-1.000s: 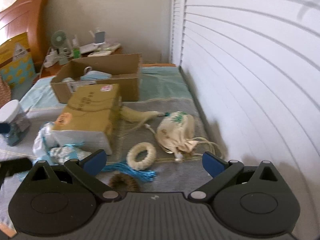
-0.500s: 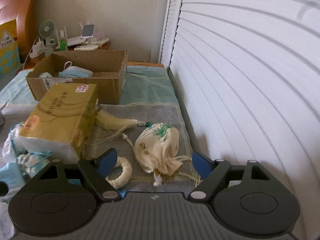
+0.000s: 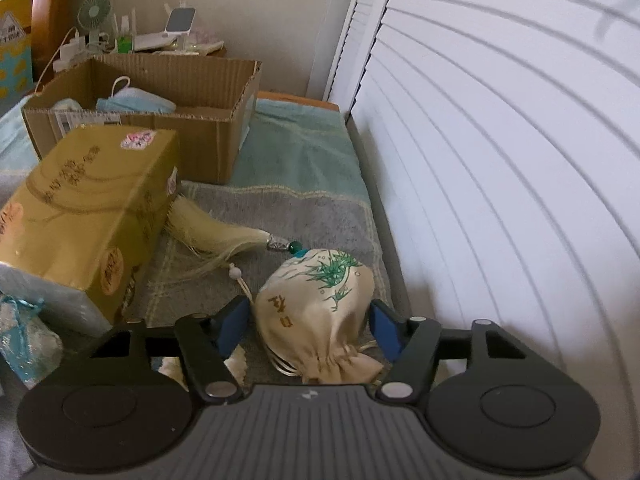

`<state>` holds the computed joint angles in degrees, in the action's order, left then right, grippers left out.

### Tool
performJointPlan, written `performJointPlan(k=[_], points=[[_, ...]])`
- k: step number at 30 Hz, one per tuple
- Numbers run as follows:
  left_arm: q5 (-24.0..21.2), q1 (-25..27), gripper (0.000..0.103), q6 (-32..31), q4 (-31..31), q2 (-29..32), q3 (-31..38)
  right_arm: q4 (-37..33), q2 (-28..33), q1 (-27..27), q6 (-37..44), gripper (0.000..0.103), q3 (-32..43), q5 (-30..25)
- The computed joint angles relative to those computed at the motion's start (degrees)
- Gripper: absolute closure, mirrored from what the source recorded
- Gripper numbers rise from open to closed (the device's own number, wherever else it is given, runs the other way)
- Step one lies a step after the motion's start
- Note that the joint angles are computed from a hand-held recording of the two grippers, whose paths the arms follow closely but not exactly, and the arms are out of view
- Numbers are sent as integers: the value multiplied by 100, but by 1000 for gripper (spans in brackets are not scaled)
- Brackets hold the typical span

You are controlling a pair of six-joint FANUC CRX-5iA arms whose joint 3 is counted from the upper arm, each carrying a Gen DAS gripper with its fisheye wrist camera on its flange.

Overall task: Organize soft objects
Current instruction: 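Grasp the cream drawstring pouch with the right tool, then grasp the single blue face mask with the left tool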

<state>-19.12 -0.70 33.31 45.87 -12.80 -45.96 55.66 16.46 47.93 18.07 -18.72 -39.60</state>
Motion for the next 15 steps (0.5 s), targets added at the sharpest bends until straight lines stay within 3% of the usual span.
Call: performJointPlan(k=[6,15], points=[[-112,65,7,-116,-28,-9,-16,-43,-62,-8,51,42,-51,65],[-636,273,29,-527,-466,-73,46,-78,-142,23,95,42,-95,73]])
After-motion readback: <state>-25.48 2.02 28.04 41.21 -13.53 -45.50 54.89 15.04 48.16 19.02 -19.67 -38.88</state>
